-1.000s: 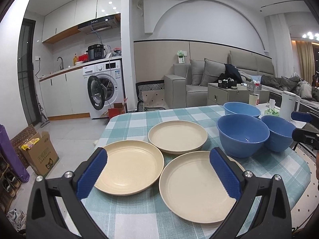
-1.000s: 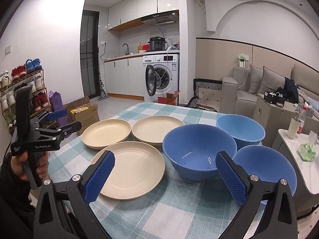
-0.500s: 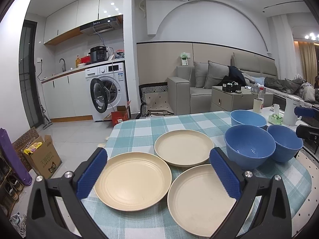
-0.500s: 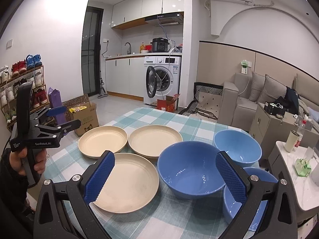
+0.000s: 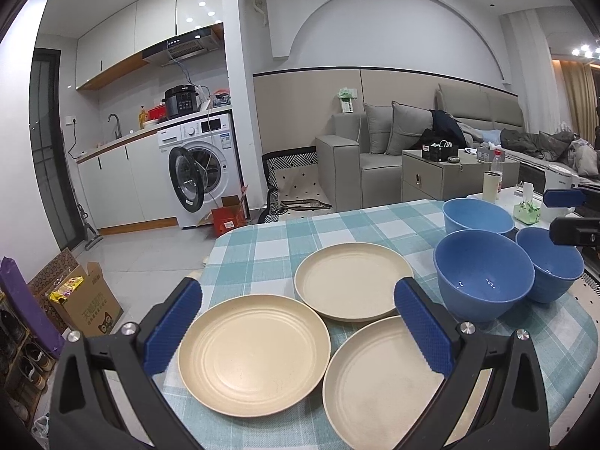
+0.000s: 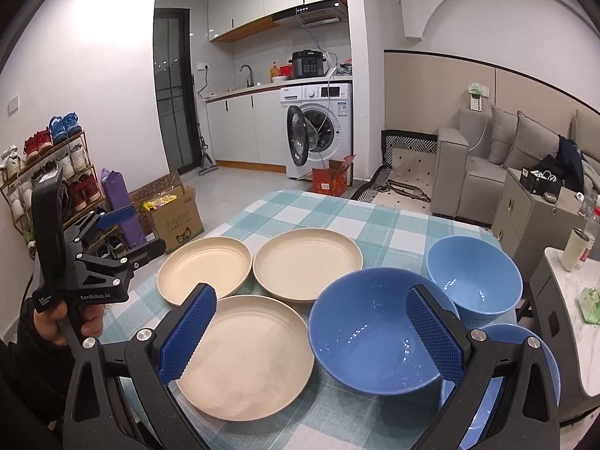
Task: Organize plates and bowls
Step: 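Move the right tool forward and down toward the large cream plate's rim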
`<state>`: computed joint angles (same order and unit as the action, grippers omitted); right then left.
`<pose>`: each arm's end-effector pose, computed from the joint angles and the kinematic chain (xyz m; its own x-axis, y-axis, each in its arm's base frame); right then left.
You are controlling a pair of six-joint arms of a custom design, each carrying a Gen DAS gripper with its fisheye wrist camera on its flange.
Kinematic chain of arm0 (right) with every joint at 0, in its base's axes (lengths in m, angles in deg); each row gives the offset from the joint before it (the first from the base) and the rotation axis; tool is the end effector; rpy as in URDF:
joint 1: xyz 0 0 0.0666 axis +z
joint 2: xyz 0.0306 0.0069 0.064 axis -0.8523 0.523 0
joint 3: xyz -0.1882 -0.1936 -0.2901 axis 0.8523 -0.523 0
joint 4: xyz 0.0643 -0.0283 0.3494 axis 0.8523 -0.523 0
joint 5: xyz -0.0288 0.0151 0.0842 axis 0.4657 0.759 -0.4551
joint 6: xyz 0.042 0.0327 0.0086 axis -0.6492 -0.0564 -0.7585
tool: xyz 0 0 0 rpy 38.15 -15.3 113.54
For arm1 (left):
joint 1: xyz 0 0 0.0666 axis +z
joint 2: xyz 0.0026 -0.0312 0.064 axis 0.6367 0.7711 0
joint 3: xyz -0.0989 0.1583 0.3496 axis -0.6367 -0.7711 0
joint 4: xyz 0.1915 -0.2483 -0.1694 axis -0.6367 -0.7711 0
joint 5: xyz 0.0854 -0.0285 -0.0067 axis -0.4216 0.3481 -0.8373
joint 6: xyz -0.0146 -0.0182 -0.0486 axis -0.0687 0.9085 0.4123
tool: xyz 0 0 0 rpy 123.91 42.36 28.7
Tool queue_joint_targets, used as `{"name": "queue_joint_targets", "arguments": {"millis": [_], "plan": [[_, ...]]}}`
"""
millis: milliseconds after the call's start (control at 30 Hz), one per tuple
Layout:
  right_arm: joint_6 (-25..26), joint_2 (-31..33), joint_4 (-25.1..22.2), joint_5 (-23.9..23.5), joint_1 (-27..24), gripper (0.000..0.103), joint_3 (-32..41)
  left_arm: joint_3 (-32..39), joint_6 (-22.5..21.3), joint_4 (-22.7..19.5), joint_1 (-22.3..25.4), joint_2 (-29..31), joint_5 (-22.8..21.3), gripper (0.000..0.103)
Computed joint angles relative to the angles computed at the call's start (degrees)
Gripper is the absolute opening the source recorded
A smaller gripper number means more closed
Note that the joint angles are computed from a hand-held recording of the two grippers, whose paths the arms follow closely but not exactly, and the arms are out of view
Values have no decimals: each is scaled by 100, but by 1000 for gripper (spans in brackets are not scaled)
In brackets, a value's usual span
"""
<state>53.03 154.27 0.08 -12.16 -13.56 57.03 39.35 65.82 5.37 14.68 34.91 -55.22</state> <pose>0.4107 0.3919 0.3922 -0.5077 -0.1579 -0.8469 -0.3504 0.9359 0.0355 0.4519 -0.2003 0.3302 -0.3605 0.1614 -0.9187 0.2018 0.9751 0.0921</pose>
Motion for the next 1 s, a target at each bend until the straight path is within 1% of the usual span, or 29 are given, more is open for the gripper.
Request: {"name": "queue_joint_targets", "arguments": {"millis": [100, 333, 633, 1000], "plan": [[0, 133, -123, -199, -60, 103, 197, 159, 39, -104, 16, 90, 43, 103], [27, 443, -385, -363, -201, 103, 660, 467, 38, -253, 38, 291, 44, 103], [173, 819, -675, -520, -367, 103, 1191, 788, 62, -502, 95, 530, 78, 103], [256, 1091, -1099, -643, -525, 103, 1756, 1263, 106, -867, 169, 801, 163, 103]]}}
